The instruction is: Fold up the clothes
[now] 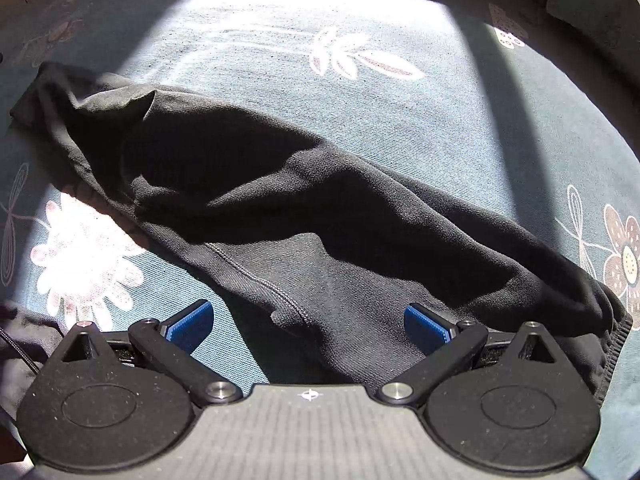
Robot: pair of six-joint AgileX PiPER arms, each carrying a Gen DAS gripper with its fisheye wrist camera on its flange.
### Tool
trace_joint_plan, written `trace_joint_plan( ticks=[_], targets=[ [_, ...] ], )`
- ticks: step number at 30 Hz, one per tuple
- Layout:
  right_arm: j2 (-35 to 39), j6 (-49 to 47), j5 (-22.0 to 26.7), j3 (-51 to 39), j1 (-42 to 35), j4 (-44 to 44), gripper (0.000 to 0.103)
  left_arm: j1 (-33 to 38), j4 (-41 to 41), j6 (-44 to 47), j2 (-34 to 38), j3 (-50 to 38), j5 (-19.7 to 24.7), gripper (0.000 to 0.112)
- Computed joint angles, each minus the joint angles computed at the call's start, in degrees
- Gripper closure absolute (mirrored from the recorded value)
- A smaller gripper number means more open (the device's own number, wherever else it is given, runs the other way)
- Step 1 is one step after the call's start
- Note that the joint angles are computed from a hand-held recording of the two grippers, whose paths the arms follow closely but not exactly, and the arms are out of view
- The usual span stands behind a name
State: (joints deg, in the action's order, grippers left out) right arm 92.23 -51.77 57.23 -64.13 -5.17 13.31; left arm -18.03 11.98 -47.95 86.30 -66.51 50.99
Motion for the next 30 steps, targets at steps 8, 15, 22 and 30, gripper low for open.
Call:
trace_joint_plan(
  ticks=[8, 15, 22, 30],
  targets=[
    [2.89, -7.82, 0.25, 0.72, 2.03, 7.72, 0.000, -8.64, -12.42, -5.02, 1.08, 9.21, -12.92, 0.074],
    [4.84, -2.99, 1.22, 3.75, 1.27, 9.02, 0.000, -9.57, -12.15, -10.58, 1.31, 12.47, -17.18, 0.068],
    [1.44, -5.28, -0.98, 8.55, 1.39, 7.71, 0.000, -6.82, -0.62, -32.09, -3.04, 22.34, -27.51, 0.064],
    [0.00, -3.26, -3.78, 10.49, 3.39, 5.81, 0.000, -10.94, 7.88, -31.25, 1.41, 13.56, -9.14, 0.102]
  ],
)
